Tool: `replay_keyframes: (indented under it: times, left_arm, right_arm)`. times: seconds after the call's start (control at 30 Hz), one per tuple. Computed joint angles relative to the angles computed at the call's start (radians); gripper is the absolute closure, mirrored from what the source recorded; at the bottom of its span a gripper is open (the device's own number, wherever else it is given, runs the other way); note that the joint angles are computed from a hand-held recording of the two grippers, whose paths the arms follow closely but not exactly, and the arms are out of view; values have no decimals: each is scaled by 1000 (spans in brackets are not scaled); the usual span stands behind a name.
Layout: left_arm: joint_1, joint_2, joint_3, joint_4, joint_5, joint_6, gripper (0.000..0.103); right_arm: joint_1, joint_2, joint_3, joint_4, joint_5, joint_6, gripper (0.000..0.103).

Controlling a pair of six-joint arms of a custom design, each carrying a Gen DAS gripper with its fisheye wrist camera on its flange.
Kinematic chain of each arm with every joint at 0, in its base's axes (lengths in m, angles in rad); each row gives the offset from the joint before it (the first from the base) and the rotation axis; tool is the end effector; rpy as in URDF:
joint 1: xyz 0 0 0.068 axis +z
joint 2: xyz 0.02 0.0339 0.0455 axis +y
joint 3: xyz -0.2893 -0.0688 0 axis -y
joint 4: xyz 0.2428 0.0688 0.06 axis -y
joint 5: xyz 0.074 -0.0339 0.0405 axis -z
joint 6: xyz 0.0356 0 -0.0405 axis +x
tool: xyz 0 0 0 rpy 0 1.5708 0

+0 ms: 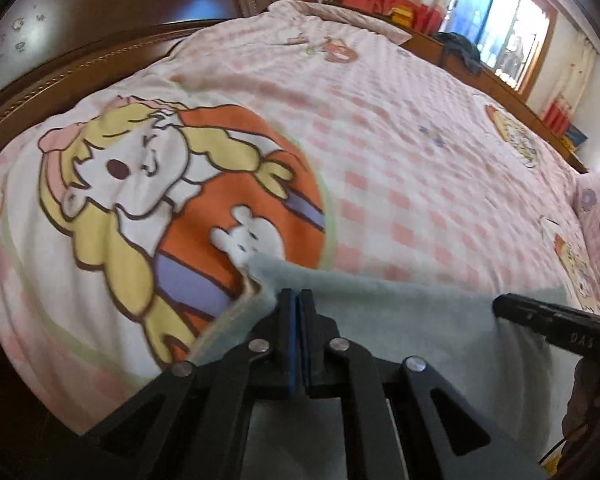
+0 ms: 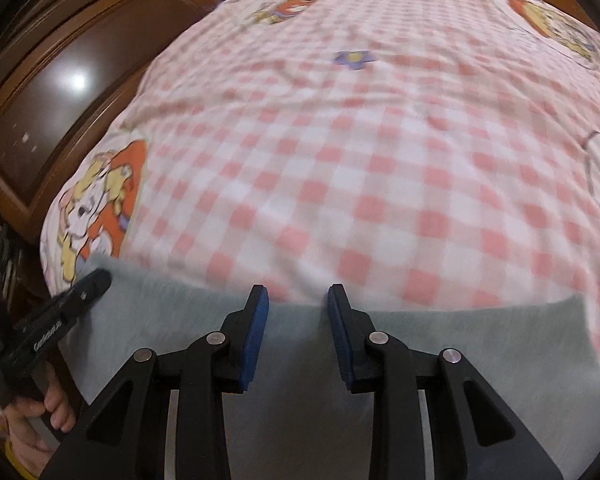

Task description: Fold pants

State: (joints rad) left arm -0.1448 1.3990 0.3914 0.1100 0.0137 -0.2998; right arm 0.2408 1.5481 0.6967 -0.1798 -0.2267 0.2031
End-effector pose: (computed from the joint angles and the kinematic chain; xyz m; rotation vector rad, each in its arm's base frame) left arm 0.2169 -0.0321 0.1396 -0.1861 2.4729 -0.2079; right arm 0.2646 0.0732 0.1664 -0.1323 2.6267 0.4519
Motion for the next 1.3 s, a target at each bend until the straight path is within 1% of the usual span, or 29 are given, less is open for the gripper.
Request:
replay_keyframes:
  times: [0.1,0.2,0.23,0.27,0.3,0.33,0.37,0.4,0.43,0.47,0.5,0.57,0.67,0.77,0.9,0.97,1.07,1.1,1.2,1.23,1.27,1.3]
  left_arm:
    - [5,-21,0,-26,6,-29,99]
    - [-9,-74,3,-79,-7,-34,97]
    - [-20,-97,4,-102,-15,-40,91]
    - [-39,-131,3,-131,-30,-49,81]
    - [-63,-157,5,-157,-51,-62,75]
    - [-95,-192,5,-186,-80,-79,65]
    - [-117,-212,7,-206,-98,-91,62]
    - [-153,-244,8,-238,-117,-109,61]
    - [-183,-266,13,-265,-123,-127,58]
    - [-212,-280,20,-292,-125,-149,53]
    - [-239,-286,26,-310,-130,-175,51]
    - [-303,-298,34,-335,-139,-230,46]
    - [-402,-278,51,-350,-175,-292,42]
    - [-495,-212,78,-352,-228,-331,41]
    - [-525,-125,93,-331,-248,-356,41]
    - [-511,-64,99,-323,-259,-362,41]
    - [-487,-51,76,-280,-248,-352,41]
    - [-487,-55,77,-287,-250,-352,41]
    - [-494,-54,89,-306,-258,-359,41]
    - [-499,-54,91,-310,-262,-362,41]
    - [-502,-53,93,-314,-267,-364,41]
    - [-502,-54,93,-316,-269,-364,41]
  right_arm:
    - [-78,-137,-55,-55,-38,-40,72]
    - [-188,-294,-109,-182,-58,-128,72]
    - [-241,-356,-130,-239,-60,-173,72]
    - [-279,-387,-141,-269,-62,-203,72]
    - [-363,-445,-161,-327,-72,-269,72]
    - [-420,-471,-172,-359,-80,-313,72]
    - [-512,-502,-184,-403,-91,-380,72]
    - [-568,-513,-188,-425,-98,-420,72]
    - [-672,-529,-198,-452,-113,-493,72]
    - [-761,-532,-203,-467,-128,-557,72]
    - [-855,-527,-206,-481,-143,-622,72]
    - [-1036,-468,-194,-494,-179,-742,72]
    - [-1240,-372,-173,-479,-220,-874,72]
    - [-1333,-311,-164,-442,-226,-944,72]
    - [-1423,-254,-159,-405,-213,-997,72]
    - [-1494,-224,-125,-444,-237,-1051,72]
    - [-1615,-163,-48,-560,-304,-1156,72]
    - [-1664,-140,-13,-615,-331,-1194,72]
    - [-1759,-119,34,-686,-367,-1253,72]
    - [-1797,-92,61,-730,-390,-1287,72]
    - [-1823,-70,81,-763,-403,-1307,70]
    - [-1847,-48,94,-777,-407,-1309,65]
